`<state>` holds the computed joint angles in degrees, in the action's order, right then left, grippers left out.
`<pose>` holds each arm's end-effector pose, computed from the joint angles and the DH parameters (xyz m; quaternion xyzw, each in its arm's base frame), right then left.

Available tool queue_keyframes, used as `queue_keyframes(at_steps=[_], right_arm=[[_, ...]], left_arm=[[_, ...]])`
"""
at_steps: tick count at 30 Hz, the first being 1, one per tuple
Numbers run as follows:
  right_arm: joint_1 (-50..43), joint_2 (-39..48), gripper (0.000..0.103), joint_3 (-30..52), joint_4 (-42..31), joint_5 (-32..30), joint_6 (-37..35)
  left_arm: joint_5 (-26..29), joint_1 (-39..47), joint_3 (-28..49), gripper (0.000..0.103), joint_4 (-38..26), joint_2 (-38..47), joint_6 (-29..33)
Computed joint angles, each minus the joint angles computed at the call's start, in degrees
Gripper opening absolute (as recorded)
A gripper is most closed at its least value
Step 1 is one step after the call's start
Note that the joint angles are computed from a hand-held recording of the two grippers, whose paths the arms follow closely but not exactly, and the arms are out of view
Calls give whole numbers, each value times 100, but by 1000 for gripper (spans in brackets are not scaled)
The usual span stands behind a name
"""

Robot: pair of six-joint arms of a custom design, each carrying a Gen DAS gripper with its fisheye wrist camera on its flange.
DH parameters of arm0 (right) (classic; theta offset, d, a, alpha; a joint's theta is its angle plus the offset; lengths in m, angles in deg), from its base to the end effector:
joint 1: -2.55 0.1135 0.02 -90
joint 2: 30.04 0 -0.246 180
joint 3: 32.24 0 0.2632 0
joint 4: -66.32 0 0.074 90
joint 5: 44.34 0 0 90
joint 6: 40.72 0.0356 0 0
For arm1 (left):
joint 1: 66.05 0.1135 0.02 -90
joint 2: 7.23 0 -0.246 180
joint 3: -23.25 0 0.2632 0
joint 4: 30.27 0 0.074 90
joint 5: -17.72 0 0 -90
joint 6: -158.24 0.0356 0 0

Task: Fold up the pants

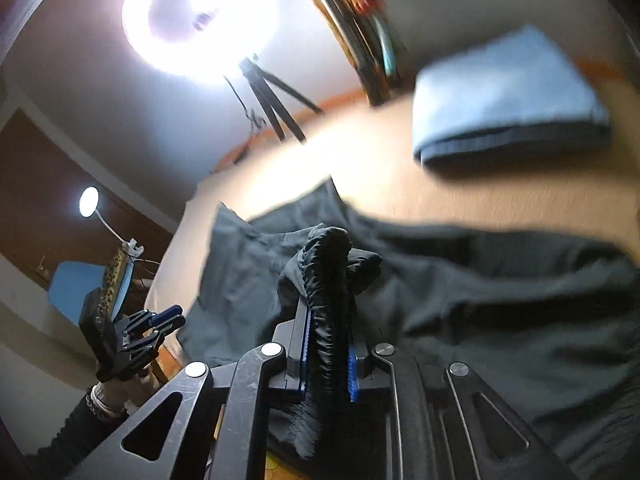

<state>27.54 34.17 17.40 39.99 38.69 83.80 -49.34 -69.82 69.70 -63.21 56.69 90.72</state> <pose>0.2251 0.1097 0.1972 0.0503 0.9069 0.2538 0.3326 0.2296 -0.0290 0.1731 0.2750 0.8827 -0.1307 0.3579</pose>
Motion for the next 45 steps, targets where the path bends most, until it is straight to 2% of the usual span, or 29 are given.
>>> queue_keyframes(at_steps=[2, 5, 12, 15, 16, 18, 20, 23, 25, 27, 30, 33, 37, 38, 39, 40, 45], right_arm=[[-193, -246, 12, 206, -654, 240, -313], [-928, -486, 12, 139, -1154, 23, -525], [-2195, -400, 12, -469, -1243, -618, -870], [-2731, -937, 12, -615, -1521, -1086, -1091], [-2894, -1147, 12, -607, -1733, -1053, -1243], [-3078, -1184, 12, -561, -1959, -902, -1422], [-3259, -1017, 12, -606, -1947, -903, -1560], [-3061, -665, 16, -597, -1763, -773, -1579], [-2836, -523, 27, -464, -1878, -408, -1626], [-2622, -523, 33, -315, -2067, -89, -1637], [-2018, -755, 41, -28, -2430, 870, -1480], [-1285, -704, 42, 574, -2609, 1259, -1414], [-520, 349, 49, 1797, -2456, 1197, -1718], [-369, 698, 49, 2152, -2439, 1152, -1809], [-179, 1145, 49, 2601, -2446, 1182, -1884], [-55, 1596, 49, 3051, -2437, 1087, -1981], [192, 4017, 50, 5523, -2743, 131, -2377]], left_arm=[[44, 16, 21, 17, -48, -64, 9], [20, -116, 17, 17, -37, -81, -42], [-204, -746, 139, 17, 64, 189, -308], [-249, -883, 190, 17, -53, 193, -255], [-249, -893, 203, 18, -78, 212, -250], [-189, -855, 255, 31, -77, 357, -332], [-73, -810, 319, 38, -88, 550, -505], [161, -818, 426, 38, -177, 876, -876], [195, -932, 404, 41, -216, 903, -992], [56, -1083, 364, 44, -158, 944, -1056], [-9, -1164, 376, 44, -48, 1102, -1262], [59, -1179, 321, 44, 73, 1140, -1402], [357, -1042, 244, 44, 209, 1154, -1549], [420, -1005, 221, 40, 245, 1156, -1572], [512, -958, 187, 29, 288, 1159, -1597], [534, -949, 182, 25, 307, 1184, -1612], [768, -831, 82, 10, 468, 1160, -1677]])
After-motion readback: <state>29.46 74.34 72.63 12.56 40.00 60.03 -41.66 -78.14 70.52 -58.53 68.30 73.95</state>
